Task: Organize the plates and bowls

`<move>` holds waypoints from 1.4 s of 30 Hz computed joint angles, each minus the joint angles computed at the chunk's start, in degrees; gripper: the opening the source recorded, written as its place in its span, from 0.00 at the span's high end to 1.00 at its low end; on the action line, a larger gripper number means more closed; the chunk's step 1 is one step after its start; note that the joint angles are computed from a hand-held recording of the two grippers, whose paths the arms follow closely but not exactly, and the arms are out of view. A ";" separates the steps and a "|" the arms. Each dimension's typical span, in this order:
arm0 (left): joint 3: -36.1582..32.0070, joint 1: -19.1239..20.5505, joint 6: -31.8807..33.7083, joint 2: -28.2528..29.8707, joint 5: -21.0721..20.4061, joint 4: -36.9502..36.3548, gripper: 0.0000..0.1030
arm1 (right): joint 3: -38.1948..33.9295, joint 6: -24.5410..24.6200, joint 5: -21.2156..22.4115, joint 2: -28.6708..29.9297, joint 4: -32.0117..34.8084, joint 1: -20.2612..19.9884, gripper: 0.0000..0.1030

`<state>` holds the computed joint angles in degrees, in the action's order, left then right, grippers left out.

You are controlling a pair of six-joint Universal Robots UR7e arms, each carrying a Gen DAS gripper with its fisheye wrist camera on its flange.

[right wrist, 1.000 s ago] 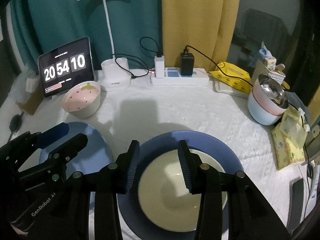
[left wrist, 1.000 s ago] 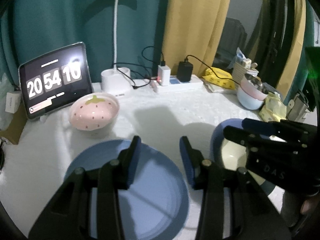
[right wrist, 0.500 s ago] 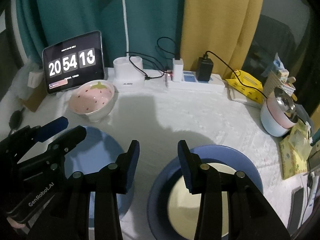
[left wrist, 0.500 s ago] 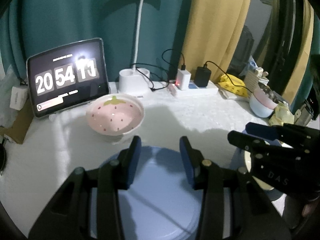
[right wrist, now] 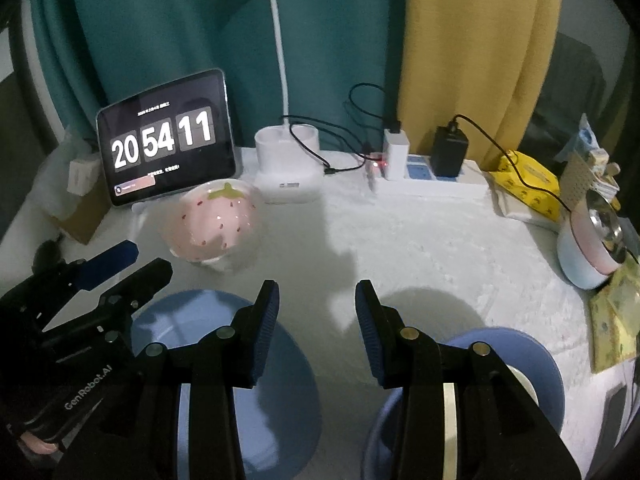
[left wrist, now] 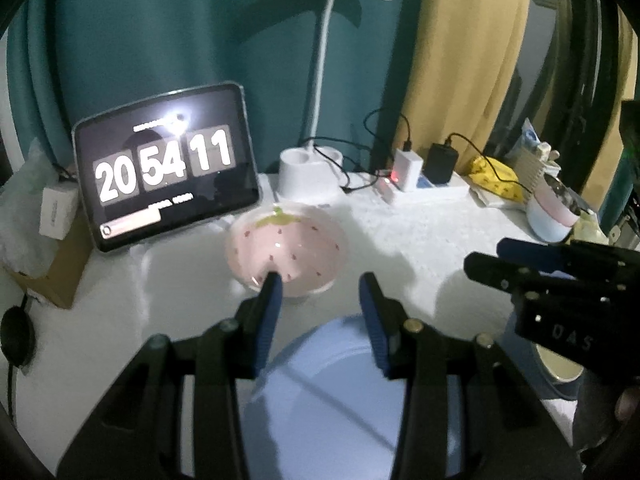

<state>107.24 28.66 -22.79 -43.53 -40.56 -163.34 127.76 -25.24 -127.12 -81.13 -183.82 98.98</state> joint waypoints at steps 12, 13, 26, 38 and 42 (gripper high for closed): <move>-1.65 3.53 4.28 -0.09 1.75 -3.06 0.60 | -4.97 -0.35 0.71 5.07 -0.09 0.03 0.59; -1.93 4.03 4.79 0.14 1.69 -3.42 0.60 | -5.45 -0.13 0.82 5.69 -0.03 -0.03 0.59; -4.69 8.37 5.64 2.29 0.54 -3.14 0.60 | -9.85 3.94 2.61 12.09 0.14 -0.90 0.59; -7.17 11.18 5.20 4.24 -1.83 -0.38 0.60 | -12.38 5.75 1.90 16.04 0.95 -1.92 0.59; -7.97 11.96 4.87 4.84 -2.75 0.93 0.60 | -12.79 6.40 1.71 17.43 0.39 -2.69 0.59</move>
<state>99.27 40.62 -17.91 -38.69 -43.32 -162.40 114.96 -18.85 -125.42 -63.70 -183.43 96.28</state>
